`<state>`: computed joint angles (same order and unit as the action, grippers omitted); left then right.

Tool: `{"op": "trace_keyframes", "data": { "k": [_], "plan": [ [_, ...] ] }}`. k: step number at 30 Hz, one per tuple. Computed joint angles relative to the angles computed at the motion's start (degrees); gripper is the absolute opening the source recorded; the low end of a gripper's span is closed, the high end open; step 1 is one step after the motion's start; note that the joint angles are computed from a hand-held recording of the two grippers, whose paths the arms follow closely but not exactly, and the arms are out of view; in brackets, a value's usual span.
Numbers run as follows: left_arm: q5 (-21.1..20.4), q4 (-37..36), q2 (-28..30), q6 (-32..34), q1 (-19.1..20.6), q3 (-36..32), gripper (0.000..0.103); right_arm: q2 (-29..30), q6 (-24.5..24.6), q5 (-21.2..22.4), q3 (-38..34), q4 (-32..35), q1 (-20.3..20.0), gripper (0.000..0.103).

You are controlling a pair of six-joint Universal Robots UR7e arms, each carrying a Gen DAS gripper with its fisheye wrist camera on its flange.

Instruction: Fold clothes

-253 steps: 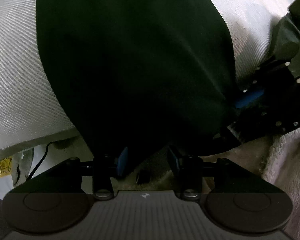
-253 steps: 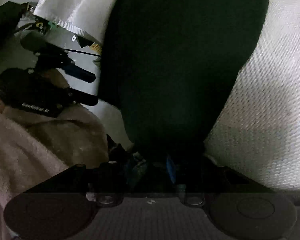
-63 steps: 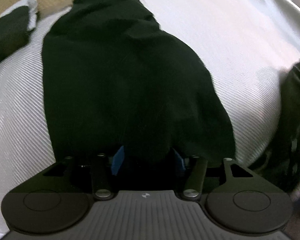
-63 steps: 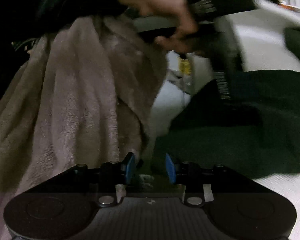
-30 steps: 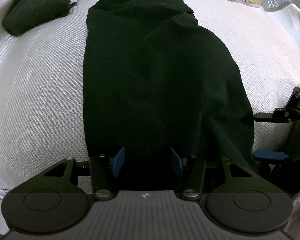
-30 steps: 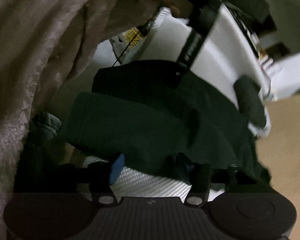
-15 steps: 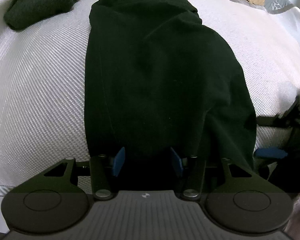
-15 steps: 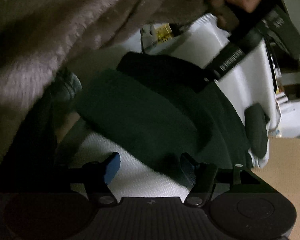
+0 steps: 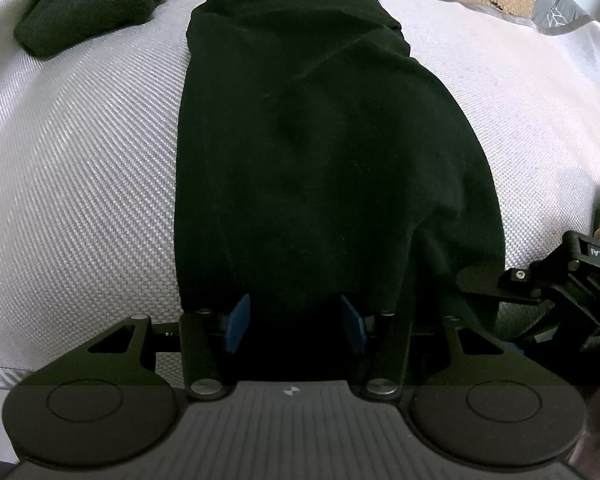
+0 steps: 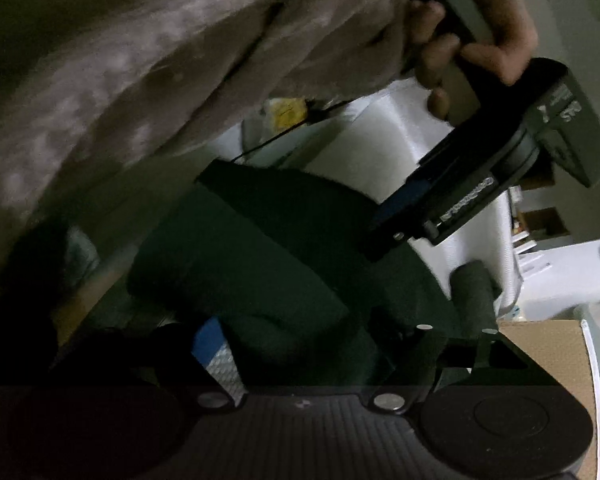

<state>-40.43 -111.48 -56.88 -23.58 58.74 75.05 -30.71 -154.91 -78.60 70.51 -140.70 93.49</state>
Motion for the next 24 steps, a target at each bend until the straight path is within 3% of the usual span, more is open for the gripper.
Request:
{"op": "trace_keyframes", "data": {
  "k": [2, 6, 12, 16, 18, 21, 24],
  "plan": [
    [-0.11, -0.23, 0.04, 0.28, 0.05, -0.07, 0.054, 0.79, 0.43, 1.62, -1.11, 0.94, -0.34, 0.074],
    [-0.42, -0.93, -0.53, 0.37, 0.20, 0.64, 0.054, 0.17, -5.11, 3.39, -0.66, 0.87, -1.03, 0.070],
    [-1.34, -1.23, -0.83, -0.04, 0.45, 0.78, 0.054, -0.52, -6.13, -2.30, -3.33, 3.89, 0.20, 0.071],
    [-1.36, -2.24, -0.74, 0.10, 0.48, 0.90, 0.055, 0.08, -10.61, -4.06, -3.79, 7.05, 0.42, 0.078],
    [-1.36, -3.04, -0.87, 0.10, 0.47, 1.18, 0.055, 0.45, -12.80, -2.74, -2.92, 6.82, 0.22, 0.085],
    [-1.43, -5.00, -1.50, -0.02, 0.49, 2.11, 0.055, 1.17, -15.03, 0.69, -1.24, 5.26, -0.17, 0.086],
    [-2.02, -7.21, -2.06, -0.32, 0.74, 2.82, 0.055, 2.42, -11.69, 1.71, -1.22, 3.69, 0.35, 0.086]
  ]
}}
